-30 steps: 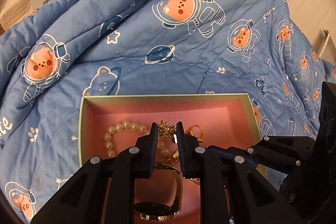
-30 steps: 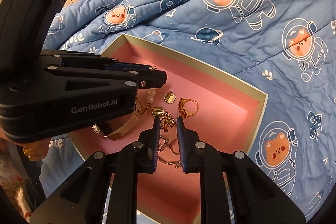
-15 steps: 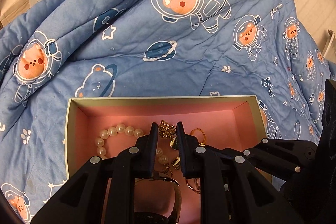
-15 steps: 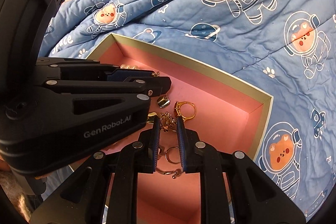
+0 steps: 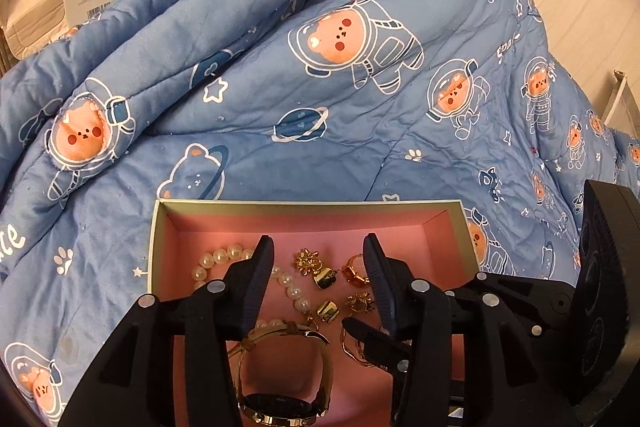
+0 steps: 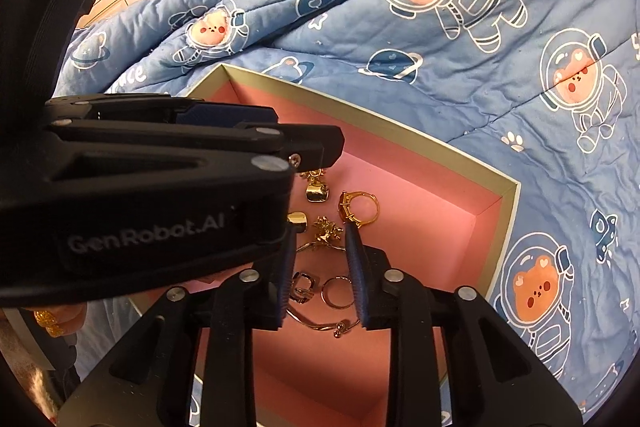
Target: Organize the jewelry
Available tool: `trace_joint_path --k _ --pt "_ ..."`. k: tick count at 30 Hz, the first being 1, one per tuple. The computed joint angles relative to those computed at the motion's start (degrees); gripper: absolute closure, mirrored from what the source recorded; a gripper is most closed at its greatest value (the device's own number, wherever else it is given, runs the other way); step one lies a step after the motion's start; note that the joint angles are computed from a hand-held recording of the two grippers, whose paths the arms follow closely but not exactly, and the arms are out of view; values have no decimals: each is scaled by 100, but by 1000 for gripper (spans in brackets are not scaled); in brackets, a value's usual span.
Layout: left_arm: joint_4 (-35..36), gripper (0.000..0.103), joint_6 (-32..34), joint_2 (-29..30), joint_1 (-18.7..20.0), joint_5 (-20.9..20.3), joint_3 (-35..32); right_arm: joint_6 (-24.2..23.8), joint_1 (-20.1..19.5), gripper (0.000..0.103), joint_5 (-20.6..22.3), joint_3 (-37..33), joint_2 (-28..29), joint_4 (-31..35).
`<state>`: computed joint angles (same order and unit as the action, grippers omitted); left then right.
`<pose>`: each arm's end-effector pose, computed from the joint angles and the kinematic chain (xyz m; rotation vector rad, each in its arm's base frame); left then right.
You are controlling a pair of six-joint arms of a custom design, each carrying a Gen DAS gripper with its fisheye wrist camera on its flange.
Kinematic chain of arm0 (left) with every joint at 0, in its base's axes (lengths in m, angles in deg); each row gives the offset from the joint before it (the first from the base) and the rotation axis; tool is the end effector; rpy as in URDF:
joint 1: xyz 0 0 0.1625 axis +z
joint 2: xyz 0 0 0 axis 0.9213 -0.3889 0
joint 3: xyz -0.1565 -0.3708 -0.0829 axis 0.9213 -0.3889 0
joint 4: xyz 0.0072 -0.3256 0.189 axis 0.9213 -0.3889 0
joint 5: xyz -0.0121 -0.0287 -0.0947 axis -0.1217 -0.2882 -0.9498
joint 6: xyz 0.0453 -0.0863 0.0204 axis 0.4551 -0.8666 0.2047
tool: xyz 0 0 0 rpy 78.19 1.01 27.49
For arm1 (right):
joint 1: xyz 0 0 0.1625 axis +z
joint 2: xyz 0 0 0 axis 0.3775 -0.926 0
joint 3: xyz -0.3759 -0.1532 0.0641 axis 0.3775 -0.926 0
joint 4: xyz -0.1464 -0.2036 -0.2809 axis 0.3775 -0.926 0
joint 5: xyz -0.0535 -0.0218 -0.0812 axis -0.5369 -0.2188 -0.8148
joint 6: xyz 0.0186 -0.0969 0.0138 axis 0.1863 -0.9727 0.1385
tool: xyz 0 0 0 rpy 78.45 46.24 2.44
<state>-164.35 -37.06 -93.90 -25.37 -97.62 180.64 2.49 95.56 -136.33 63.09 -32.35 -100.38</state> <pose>-0.1499 -0.3856 0.2110 0.5193 2.6218 -0.5810 0.2872 -0.3751 0.0286 0.7351 -2.4809 0.4561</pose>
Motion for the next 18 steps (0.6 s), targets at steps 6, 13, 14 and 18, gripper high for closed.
trace_joint_path --k 6,13,14,18 --pt "-61 36 -215 -574 -295 402 316 -216 216 50 -174 308 -7 -931" --pt "334 15 -706 -1935 -1126 1597 1027 -382 550 30 -422 962 205 -2929" --pt "650 15 -840 -2151 -1280 1774 1083 -390 620 29 -486 1004 290 -3209" --pt "2187 12 -1640 -3160 -1995 2259 1312 -343 917 26 -697 1189 622 -4212"
